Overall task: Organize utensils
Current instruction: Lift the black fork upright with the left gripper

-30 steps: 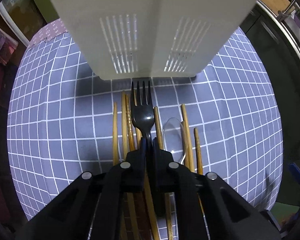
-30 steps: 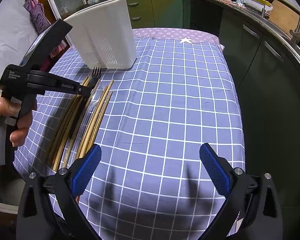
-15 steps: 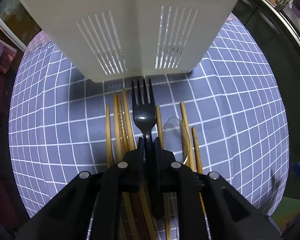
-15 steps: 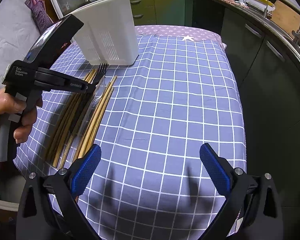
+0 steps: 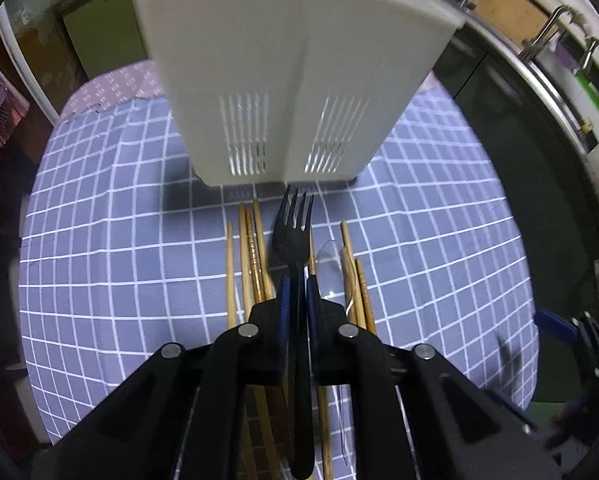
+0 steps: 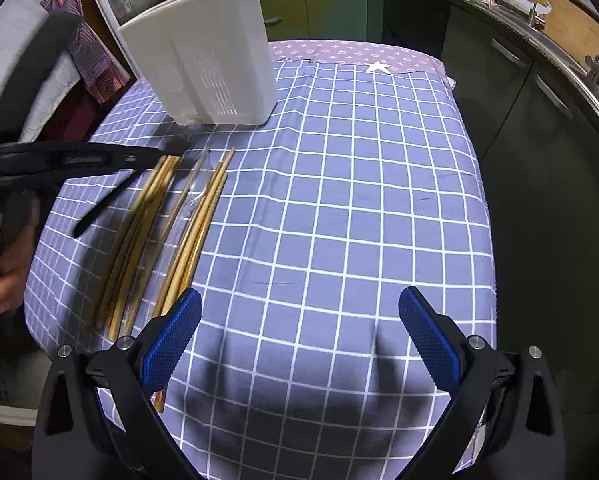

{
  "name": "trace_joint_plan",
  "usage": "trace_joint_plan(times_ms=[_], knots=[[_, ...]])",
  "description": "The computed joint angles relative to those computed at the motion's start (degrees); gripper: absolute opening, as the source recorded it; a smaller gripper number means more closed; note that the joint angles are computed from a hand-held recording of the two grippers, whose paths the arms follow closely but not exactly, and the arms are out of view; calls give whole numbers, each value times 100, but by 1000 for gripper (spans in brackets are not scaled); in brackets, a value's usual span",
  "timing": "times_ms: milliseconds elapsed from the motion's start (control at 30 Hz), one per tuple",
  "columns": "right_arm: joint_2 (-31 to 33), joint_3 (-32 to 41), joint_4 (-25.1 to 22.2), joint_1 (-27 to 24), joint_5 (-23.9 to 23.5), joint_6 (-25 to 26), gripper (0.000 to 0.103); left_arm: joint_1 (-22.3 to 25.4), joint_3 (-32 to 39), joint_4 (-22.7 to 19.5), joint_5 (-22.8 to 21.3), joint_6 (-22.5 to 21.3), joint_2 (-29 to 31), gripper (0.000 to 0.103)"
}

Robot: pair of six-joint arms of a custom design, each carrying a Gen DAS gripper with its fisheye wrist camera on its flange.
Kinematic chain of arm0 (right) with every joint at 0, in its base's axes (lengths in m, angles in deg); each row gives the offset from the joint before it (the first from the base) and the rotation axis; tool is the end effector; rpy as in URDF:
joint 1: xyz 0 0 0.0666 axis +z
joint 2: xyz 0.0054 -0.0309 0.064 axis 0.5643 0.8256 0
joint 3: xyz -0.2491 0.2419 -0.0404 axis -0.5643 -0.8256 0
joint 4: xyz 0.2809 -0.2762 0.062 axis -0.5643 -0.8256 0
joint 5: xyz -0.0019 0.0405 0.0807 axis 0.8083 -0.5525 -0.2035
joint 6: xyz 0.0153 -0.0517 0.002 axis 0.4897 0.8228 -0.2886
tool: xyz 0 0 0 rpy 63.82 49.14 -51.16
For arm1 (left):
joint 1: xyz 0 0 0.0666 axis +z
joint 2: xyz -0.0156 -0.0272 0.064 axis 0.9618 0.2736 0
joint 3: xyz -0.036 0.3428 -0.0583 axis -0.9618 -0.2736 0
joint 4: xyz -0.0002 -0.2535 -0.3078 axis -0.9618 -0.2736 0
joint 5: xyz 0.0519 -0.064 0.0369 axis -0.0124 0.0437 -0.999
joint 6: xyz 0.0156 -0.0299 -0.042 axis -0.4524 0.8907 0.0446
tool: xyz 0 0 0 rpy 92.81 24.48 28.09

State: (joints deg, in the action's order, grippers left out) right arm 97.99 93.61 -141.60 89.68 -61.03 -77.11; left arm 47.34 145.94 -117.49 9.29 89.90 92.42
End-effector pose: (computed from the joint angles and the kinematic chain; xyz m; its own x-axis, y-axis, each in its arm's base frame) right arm 0.2692 0.3754 0.4064 -0.8792 -0.2309 -0.4167 -0.2877 0.9545 0.0781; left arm 0.3697 -0.1859 0.3848 -0.9281 -0.0031 -0.3724 0.0537 0.9884 -0.1421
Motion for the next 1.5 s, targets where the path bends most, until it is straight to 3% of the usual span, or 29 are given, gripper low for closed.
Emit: trace_joint_plan(times_ms=[200,300,400,567,867,1033,1167,1300,1367,1433,1500], knots=[[217,256,-162,-12,-128,4,97,-56,-431,333,103,126,-621,8],[394,475,-257,43,-145,51,91,47,-720,631,186,120,-1093,8],[620,754,-396,47,-316,98,82,75,-953,828,127,131,-1535,8],[1153,1439,-639,-14,-850,134,56,74,-1104,1008,-74,99,-2091,8],[1418,1925,-575,107,-926,63,52,104,-1197,1096,-10,46,-2431,8],[1412,1950,-767,58,-880,61,52,107,-1357,1447,-118,69,-2673,8],[1556,2031,-826,20,-1054,105,32,-103,-1498,1831,-580,-19,-3043,8],[1234,1787,-299,79,-1192,28,27,-405,-1610,2104,-1087,-156,-3368,8],[733,1290,472,126,-1512,-160,29,-446,-1608,2138,-1075,-124,-3409,8],[340,882,1124,218,-1697,-195,38,-378,-1586,2173,-848,-48,-3408,8],[-86,414,1874,376,-1841,-227,38,-318,-1576,2208,-733,24,-3398,9]])
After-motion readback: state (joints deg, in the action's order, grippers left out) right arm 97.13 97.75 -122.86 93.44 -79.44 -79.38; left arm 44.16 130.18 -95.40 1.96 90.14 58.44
